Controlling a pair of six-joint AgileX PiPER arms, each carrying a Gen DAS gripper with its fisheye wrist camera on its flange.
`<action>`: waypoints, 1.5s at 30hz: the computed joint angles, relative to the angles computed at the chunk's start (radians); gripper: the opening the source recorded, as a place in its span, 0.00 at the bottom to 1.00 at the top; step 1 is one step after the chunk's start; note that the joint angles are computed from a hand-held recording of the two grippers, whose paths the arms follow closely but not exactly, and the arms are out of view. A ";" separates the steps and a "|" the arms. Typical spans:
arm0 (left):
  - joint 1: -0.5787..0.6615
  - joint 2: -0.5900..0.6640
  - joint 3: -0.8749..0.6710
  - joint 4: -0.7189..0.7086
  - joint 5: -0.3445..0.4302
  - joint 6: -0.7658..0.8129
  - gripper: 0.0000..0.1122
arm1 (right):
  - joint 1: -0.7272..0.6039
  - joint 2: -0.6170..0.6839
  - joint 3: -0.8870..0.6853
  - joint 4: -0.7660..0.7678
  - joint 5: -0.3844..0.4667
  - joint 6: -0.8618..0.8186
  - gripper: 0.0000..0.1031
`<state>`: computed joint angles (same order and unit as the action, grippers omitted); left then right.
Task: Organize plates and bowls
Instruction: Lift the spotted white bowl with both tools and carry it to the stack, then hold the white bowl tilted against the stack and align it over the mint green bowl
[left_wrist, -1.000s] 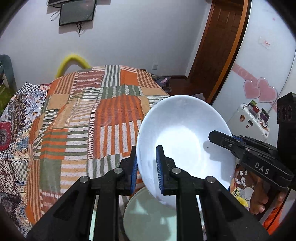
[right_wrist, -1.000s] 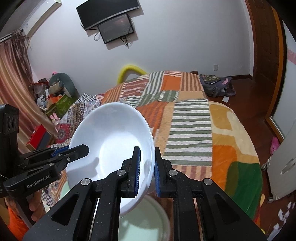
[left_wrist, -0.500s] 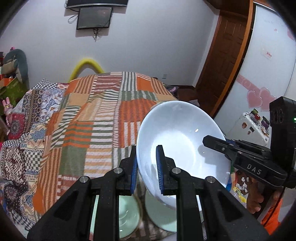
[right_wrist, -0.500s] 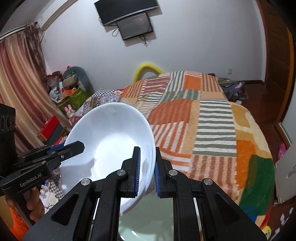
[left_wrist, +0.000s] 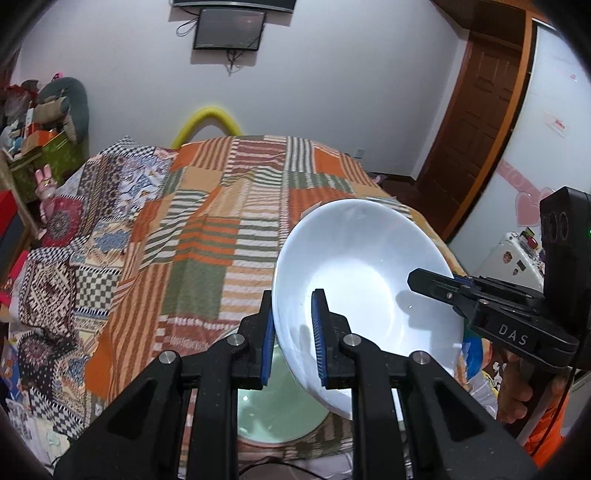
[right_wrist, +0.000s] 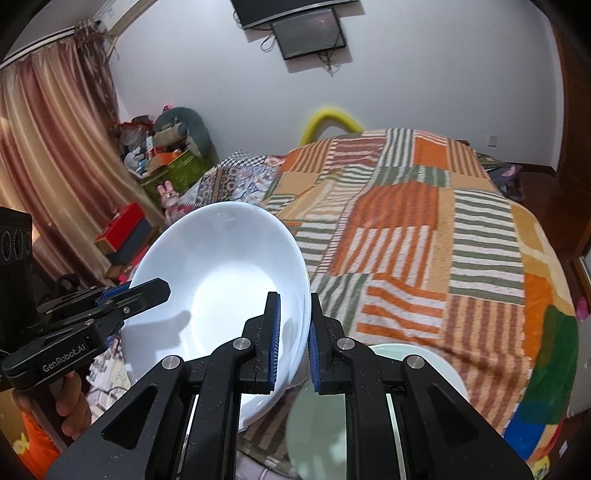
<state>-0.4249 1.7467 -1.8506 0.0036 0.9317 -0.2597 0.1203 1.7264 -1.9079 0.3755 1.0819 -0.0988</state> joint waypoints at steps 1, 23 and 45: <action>0.006 -0.009 0.018 0.002 -0.004 -0.003 0.16 | 0.009 0.001 0.002 -0.002 -0.001 0.001 0.12; 0.113 -0.050 0.263 -0.038 -0.061 0.001 0.16 | 0.156 0.057 0.034 -0.060 0.021 0.074 0.12; 0.151 0.021 0.339 -0.092 -0.086 0.025 0.16 | 0.203 0.104 0.076 -0.110 0.058 0.101 0.12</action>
